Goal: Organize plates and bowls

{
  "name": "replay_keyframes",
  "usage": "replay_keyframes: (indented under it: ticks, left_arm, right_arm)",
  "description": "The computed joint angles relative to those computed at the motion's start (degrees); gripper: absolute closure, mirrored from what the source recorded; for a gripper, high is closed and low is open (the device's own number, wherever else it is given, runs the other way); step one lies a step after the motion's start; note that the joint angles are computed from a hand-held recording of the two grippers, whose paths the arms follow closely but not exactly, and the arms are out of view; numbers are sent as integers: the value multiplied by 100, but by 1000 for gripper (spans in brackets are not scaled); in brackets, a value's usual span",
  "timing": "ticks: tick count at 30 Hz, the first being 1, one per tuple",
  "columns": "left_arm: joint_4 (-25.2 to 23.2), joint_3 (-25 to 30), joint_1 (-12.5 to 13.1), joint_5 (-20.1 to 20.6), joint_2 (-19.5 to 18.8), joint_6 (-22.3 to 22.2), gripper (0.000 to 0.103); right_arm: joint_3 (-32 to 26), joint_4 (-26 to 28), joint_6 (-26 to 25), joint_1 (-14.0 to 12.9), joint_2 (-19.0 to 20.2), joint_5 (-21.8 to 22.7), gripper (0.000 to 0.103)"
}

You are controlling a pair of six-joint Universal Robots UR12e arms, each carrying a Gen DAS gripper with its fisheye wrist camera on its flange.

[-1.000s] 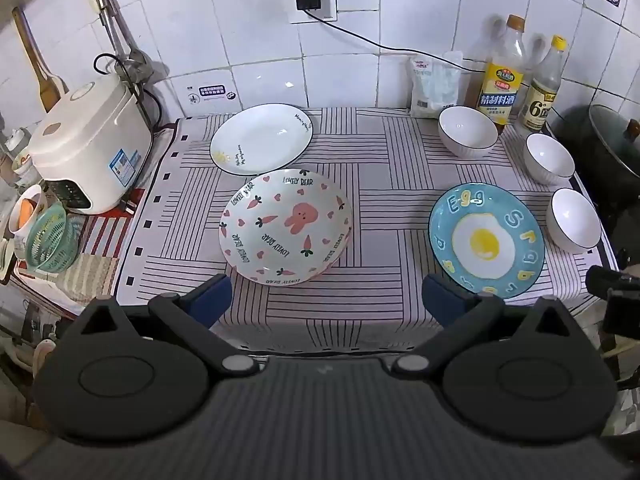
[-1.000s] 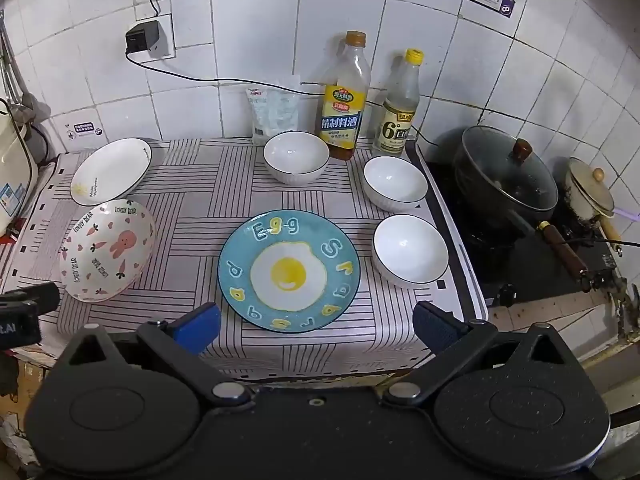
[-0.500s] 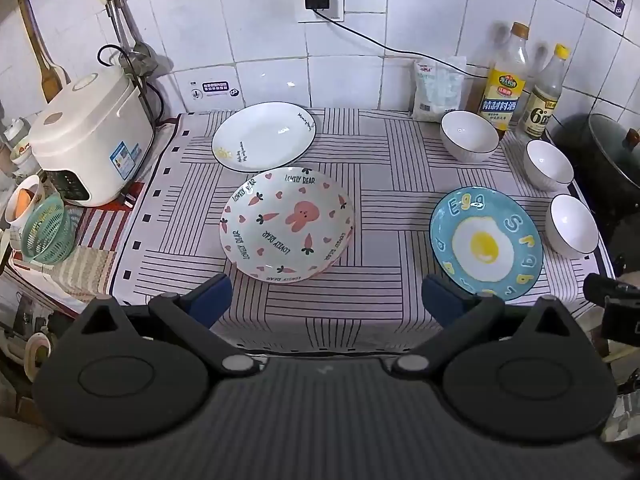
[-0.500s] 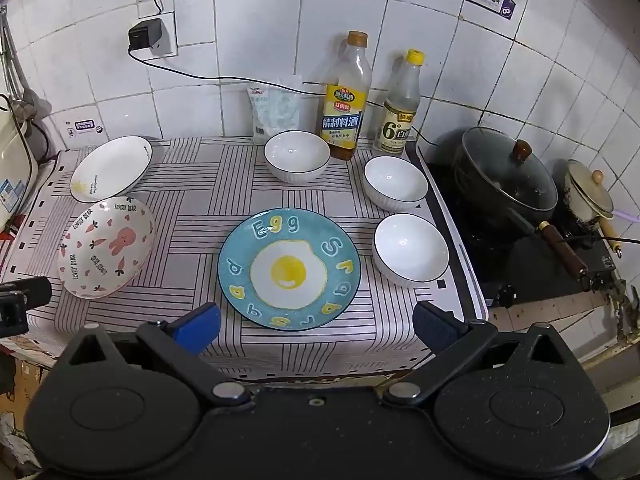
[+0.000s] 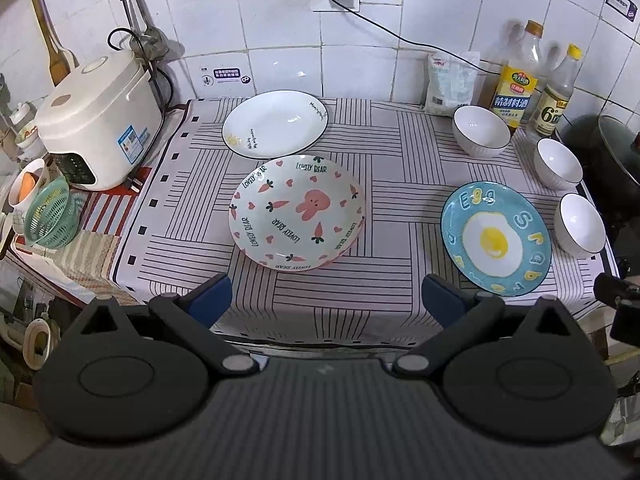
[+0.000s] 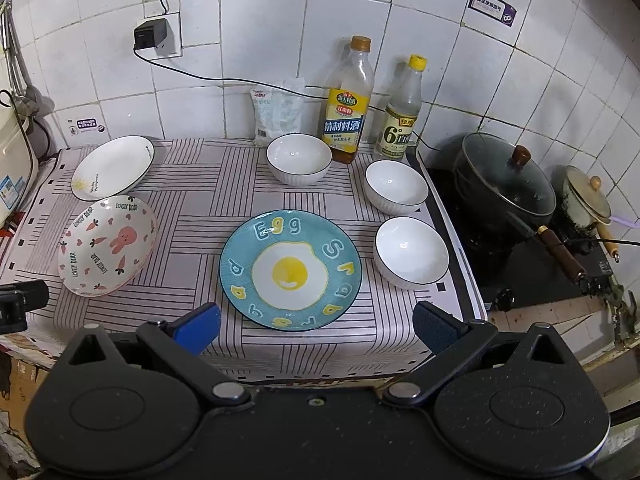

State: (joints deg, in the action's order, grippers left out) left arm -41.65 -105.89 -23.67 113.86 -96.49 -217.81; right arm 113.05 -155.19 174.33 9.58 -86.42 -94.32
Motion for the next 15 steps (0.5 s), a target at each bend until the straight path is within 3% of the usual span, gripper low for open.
replay_keyframes:
  ticks: [10, 15]
  left_arm:
    - [194, -28, -58, 176, -20, 139, 0]
    - [411, -84, -179, 471, -49, 131, 0]
  right_arm:
    - [170, -538, -134, -37, -12, 30, 0]
    - [290, -901, -166, -94, 1, 132, 0]
